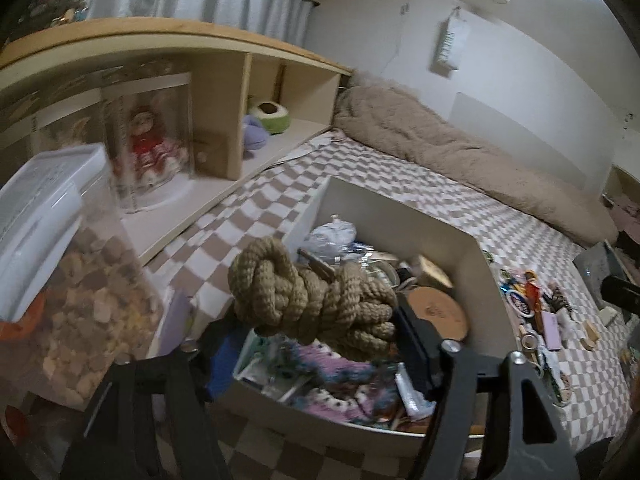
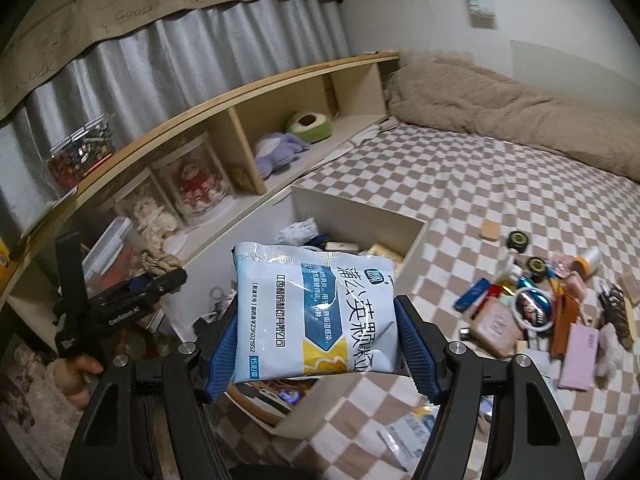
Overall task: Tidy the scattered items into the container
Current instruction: 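Carry the rope and sachet up and over the white SHOES box, then open both tools to drop the rope and sachet into the box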
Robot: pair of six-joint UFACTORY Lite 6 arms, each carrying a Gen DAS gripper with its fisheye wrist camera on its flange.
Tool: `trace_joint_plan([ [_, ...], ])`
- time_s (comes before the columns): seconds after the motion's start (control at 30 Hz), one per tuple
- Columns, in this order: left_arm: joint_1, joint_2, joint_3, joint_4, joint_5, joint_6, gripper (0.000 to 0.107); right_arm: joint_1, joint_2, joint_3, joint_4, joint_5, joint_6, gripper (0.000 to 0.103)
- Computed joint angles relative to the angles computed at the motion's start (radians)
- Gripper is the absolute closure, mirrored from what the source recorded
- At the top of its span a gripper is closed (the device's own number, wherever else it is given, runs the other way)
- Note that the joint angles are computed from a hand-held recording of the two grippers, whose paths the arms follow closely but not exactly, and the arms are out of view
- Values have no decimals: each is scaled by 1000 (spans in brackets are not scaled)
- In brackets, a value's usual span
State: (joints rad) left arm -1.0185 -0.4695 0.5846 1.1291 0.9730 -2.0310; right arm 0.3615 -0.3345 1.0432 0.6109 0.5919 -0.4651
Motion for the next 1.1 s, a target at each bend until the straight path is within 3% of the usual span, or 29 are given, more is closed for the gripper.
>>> trace_joint_plan([
  [0.17, -17, 14, -8, 4, 15, -22, 28, 91, 75, 52, -77, -31, 76, 31],
  [0.6, -65, -15, -24, 18, 67, -38, 24, 225, 258, 113, -172, -100, 200, 31],
  [0.63, -67, -15, -24, 18, 69, -40, 23, 231, 270, 118, -176, -105, 207, 29],
  [0.73, -73, -17, -23, 12, 73, -38, 22, 254, 288, 114, -238, -141, 283, 3],
  [0.9, -102, -1, -9, -2, 92, -42, 22, 264, 240, 50, -356, -201, 401, 1],
  [1.1, -123, 45, 29, -6, 100, -45, 20, 230, 212, 33, -290, -177, 329, 0],
])
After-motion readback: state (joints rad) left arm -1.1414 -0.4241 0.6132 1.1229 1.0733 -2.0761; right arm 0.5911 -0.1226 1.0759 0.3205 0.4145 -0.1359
